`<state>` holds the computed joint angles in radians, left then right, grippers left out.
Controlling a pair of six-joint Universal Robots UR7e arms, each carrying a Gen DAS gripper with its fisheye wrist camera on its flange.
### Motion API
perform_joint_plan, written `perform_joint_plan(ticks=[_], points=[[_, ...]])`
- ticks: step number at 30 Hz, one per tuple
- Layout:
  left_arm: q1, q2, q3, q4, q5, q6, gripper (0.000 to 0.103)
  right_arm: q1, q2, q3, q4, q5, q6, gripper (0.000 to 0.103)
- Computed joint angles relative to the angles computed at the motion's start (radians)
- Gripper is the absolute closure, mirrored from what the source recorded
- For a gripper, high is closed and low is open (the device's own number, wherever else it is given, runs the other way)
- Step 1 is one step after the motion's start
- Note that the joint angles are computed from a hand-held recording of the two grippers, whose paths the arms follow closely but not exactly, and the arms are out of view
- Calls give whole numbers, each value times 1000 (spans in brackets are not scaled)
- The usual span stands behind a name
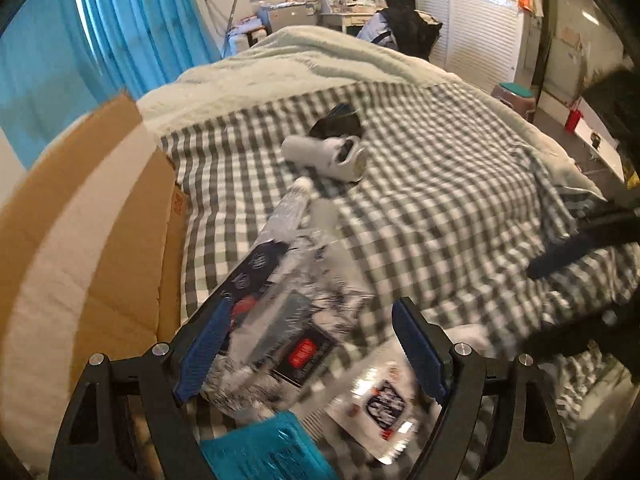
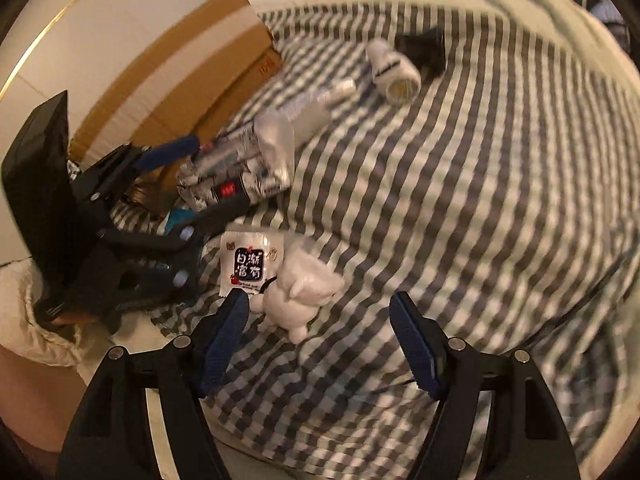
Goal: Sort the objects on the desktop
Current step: 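Grasp the printed tissue pack with the left gripper while the right grasps the white toy figure, then carry the tissue pack and toy figure into the cardboard box and release both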
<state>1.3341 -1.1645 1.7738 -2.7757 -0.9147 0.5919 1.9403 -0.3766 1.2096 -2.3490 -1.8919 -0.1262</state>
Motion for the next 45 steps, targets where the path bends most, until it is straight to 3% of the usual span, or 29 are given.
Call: perform_joint_plan(ticks=[4,11,14,17,18,19,21,24,31,39,45], points=[[29,2,-20,4,-67,59,18,11,28,-23,12,-9,-8,30],[33,52,-22,-49,8,117,18,-7,90,-103,99,21,127,30],[44,54,-24,-37,-7,103,20,-7,120,-132,139,1,154,30],[57,44,-32,-12,-38,64,35,-7,133,-132,110,-22,177,30],[58,41,-35,-1,-40,53,43,-9,137,-133,98,-22,192,34],[58,39,-38,10,-40,46,48,-10,143,-139,97,-21,199,43],[57,28,-43,50,-44,18,67,-12,157,-162,110,-22,211,49],[59,-2,-47,122,-82,-51,77,-7,164,-174,109,-30,196,50],[43,-64,-18,164,-112,-159,83,14,100,-133,35,-28,134,50],[-5,-95,-54,165,-182,-169,84,34,75,-163,-40,7,169,51],[-49,-128,-97,162,-212,-177,84,85,57,-206,-115,-6,80,51]])
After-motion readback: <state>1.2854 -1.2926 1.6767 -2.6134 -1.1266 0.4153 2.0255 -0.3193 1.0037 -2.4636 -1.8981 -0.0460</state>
